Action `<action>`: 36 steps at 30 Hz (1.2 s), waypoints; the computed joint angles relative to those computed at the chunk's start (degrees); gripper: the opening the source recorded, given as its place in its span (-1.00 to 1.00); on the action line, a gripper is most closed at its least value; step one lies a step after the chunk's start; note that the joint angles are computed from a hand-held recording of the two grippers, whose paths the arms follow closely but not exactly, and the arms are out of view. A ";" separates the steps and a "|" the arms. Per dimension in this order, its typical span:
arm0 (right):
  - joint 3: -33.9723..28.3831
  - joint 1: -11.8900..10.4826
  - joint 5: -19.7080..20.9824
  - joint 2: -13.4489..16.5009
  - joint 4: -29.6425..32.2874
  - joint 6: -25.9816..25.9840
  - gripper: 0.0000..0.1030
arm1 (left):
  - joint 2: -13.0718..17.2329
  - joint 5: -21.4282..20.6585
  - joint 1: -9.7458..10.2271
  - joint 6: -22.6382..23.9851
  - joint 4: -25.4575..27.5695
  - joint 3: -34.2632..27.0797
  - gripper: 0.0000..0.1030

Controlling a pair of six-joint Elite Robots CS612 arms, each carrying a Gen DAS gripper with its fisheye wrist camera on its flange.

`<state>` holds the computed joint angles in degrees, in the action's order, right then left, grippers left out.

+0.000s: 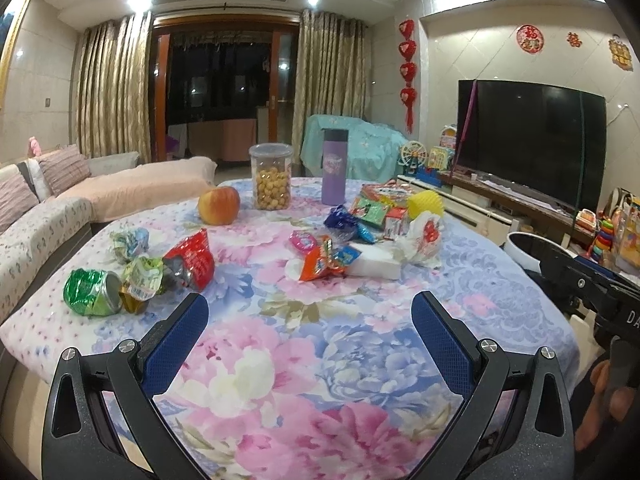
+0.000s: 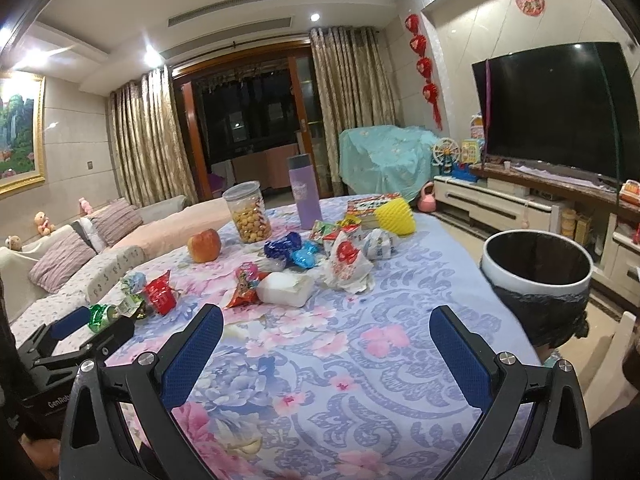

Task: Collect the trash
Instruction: 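Grasp the red chip bag with the left tool while the right tool grasps the orange candy packet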

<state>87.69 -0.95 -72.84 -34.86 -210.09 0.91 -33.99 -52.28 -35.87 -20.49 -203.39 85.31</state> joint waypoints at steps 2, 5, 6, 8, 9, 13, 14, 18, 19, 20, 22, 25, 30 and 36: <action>-0.42 0.15 0.52 0.13 1.04 -0.57 1.00 | 0.01 0.16 0.36 -0.92 1.30 -0.03 1.00; -1.60 0.50 1.37 0.55 3.22 -1.28 1.00 | -0.10 1.00 1.08 -3.50 4.74 -0.12 1.00; -2.22 0.65 1.73 0.76 4.26 -1.52 1.00 | -0.11 0.73 1.53 -4.88 6.05 -0.21 1.00; -3.16 0.75 2.26 1.14 5.97 -1.71 1.00 | -0.11 0.63 2.19 -6.82 7.74 -0.28 1.00; -3.81 0.79 2.79 1.39 7.07 -1.65 1.00 | -0.10 0.64 2.42 -7.30 8.25 -0.34 1.00; -6.26 1.05 4.03 2.35 10.77 -1.03 1.00 | 0.18 1.36 3.54 -8.91 11.10 -1.17 1.00; -6.98 1.15 4.18 2.64 11.61 -0.78 1.00 | 0.27 1.55 3.80 -9.01 11.74 -1.40 1.00; -10.24 1.74 4.91 3.92 15.69 0.22 0.99 | 0.54 1.47 5.06 -9.58 14.23 -2.46 1.00; -11.02 1.92 5.20 4.24 16.71 0.25 0.99 | 0.63 1.28 5.34 -9.80 14.82 -2.77 1.00; -11.76 2.08 5.56 4.47 17.76 0.23 0.99 | 0.75 1.08 5.64 -10.03 15.50 -3.18 1.00; -13.29 2.47 5.93 5.07 19.61 -0.26 0.93 | 1.06 0.56 6.31 -10.43 17.16 -4.17 0.97; -16.09 3.16 6.82 6.11 23.61 -1.70 0.69 | 1.62 -0.45 7.20 -10.78 19.65 -5.84 0.90; -20.82 3.90 7.87 8.11 29.65 -2.90 0.40 | 2.44 -1.47 8.27 -10.97 23.05 -8.31 0.81; -26.37 4.41 8.46 10.66 36.08 -3.27 0.12 | 3.60 -2.65 9.51 -11.87 27.06 -11.25 0.77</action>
<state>61.32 3.45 -64.38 -24.20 -174.00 -2.36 -30.39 -54.93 -26.36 -32.37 -176.33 74.07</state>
